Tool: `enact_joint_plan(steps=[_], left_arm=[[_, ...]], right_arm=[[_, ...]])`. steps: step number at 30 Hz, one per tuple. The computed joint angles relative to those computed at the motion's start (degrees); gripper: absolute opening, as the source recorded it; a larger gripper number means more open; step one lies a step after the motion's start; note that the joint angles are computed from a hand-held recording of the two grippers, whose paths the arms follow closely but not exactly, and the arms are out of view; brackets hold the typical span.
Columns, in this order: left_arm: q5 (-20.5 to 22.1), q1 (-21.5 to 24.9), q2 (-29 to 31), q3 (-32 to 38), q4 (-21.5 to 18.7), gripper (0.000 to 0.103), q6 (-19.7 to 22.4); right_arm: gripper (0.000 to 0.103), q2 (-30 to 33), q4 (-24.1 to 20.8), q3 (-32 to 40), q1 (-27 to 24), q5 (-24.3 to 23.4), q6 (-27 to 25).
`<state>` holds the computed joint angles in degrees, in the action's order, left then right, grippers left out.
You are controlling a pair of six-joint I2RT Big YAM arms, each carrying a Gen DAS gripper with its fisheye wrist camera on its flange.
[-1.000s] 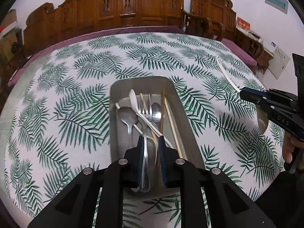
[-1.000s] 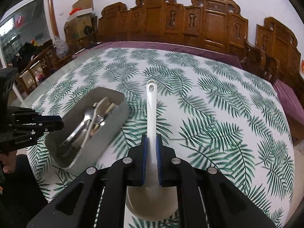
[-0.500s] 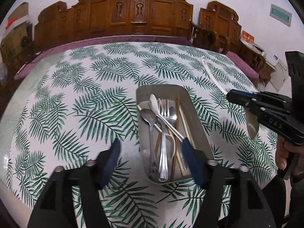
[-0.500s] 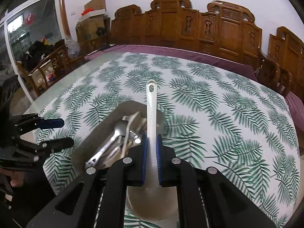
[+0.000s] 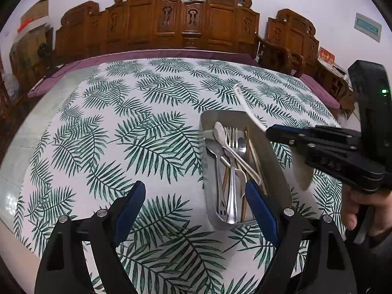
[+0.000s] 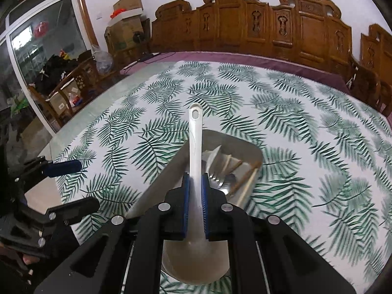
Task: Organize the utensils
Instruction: 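Carry the white plastic spoon into the tray and open the right tool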
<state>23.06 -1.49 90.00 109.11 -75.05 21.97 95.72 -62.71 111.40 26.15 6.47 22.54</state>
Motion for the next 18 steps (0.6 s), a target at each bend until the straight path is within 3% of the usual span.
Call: enact_joint_plan(steps=[11, 18], left_arm=[[0.5, 0.71, -0.18, -0.33, 0.21, 0.08, -0.07], [1.03, 0.11, -1.45, -0.9, 0.68, 0.08, -0.3]], right_arm=[[0.011, 4.6, -1.2, 1.54, 0.12, -1.16, 6.34], [0.013, 2.25, 0.04, -1.01, 0.4, 0.31, 6.16]])
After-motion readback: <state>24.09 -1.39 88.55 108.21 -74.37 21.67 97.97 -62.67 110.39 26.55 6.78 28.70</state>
